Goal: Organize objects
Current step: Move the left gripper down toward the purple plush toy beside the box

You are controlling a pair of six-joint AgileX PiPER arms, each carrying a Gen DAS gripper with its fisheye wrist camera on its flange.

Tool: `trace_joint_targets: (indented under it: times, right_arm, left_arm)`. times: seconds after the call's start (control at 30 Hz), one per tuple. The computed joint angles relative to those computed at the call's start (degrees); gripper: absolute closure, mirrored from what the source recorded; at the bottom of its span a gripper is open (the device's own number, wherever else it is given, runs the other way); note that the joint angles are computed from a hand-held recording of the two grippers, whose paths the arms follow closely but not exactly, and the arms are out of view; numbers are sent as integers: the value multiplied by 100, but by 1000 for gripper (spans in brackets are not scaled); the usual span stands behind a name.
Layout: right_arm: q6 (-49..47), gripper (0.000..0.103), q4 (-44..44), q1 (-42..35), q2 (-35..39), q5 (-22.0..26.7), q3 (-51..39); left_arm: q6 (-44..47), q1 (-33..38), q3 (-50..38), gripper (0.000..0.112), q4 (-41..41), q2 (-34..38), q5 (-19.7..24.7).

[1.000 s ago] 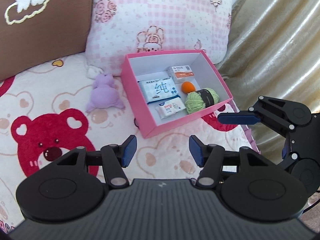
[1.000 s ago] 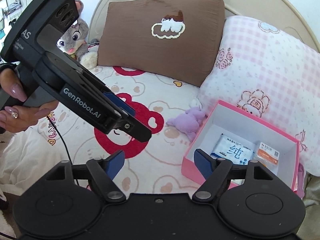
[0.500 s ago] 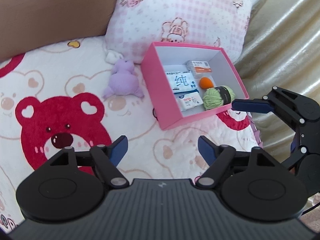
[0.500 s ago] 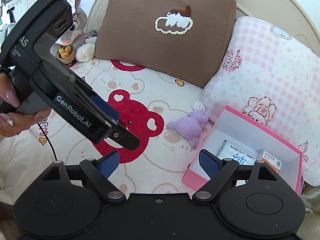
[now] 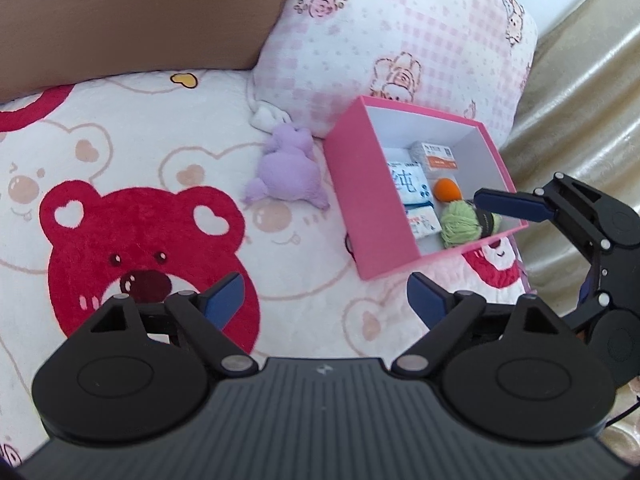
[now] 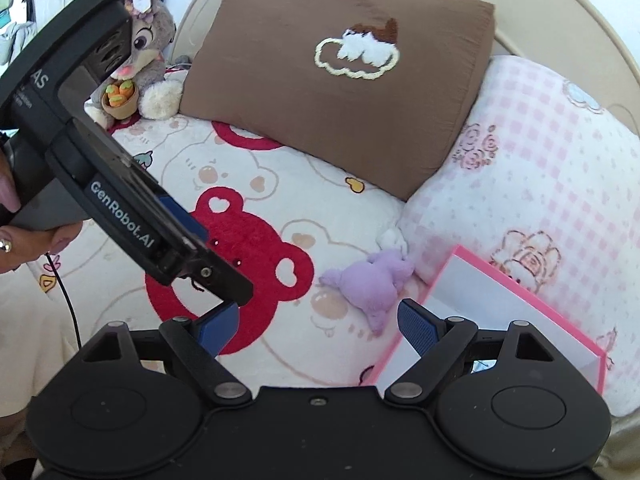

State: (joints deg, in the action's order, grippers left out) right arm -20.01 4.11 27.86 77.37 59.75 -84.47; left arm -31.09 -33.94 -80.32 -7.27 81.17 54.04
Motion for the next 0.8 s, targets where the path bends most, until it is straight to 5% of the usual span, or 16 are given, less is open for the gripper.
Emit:
trace_joint_targets:
  times: [0.43,0.6,0.8]
  right_arm:
    - [482,14,-938,795,519,-572,280]
    - [1030,14,-1215,866,807,-611,212]
    - [1870,14,-1752,970,934,-952,390]
  left_arm:
    - [1165,478,888,23,-1077,-105,-948]
    - [1745,831,901,23,-1697,71,-750]
    - [2084,1005,1186,24,-1991,109,-1006]
